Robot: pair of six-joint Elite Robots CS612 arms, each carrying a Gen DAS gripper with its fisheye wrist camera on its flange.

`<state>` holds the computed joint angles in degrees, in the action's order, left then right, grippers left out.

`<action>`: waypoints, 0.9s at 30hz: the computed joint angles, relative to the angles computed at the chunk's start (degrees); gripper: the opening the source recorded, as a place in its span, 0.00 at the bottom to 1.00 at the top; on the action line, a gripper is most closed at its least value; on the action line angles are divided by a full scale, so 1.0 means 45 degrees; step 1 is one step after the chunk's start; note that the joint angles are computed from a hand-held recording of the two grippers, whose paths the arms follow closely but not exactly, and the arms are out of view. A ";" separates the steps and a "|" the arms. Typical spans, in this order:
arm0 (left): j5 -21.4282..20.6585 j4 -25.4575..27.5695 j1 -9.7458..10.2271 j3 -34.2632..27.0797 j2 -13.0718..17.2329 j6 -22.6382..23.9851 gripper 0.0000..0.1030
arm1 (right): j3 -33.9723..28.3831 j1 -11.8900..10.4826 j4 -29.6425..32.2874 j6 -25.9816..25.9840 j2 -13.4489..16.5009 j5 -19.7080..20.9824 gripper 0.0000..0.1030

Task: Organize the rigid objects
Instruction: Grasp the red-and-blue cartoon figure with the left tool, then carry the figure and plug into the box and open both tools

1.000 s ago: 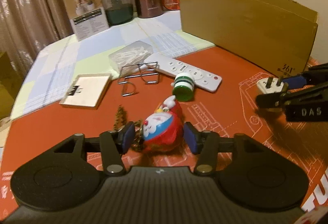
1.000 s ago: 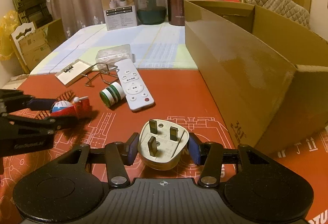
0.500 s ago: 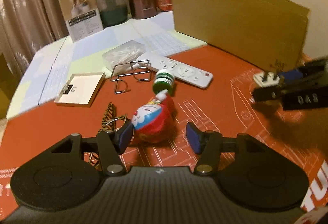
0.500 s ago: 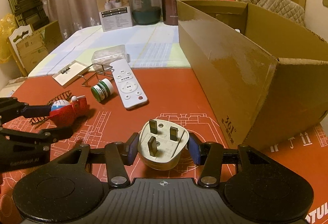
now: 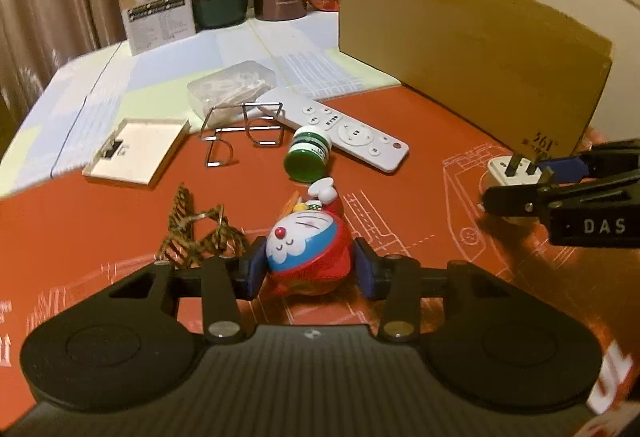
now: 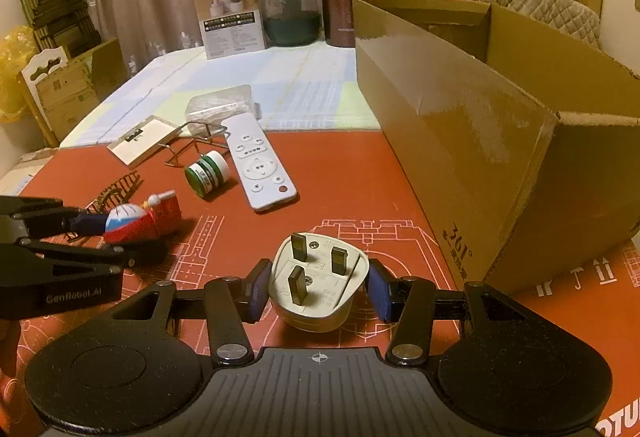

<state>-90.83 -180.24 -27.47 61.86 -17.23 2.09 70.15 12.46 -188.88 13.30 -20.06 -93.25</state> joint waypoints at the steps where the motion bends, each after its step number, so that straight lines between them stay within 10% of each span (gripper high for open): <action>1: -0.0107 0.0059 0.0014 0.0077 -0.0064 -0.0241 0.38 | 0.0041 0.0006 -0.0064 -0.0053 -0.0036 0.0019 0.46; 27: -0.0156 -0.1258 -0.0364 0.1440 -0.1481 -0.1746 0.38 | 0.1719 -0.0023 -0.2392 -0.0503 -0.1437 -0.0433 0.46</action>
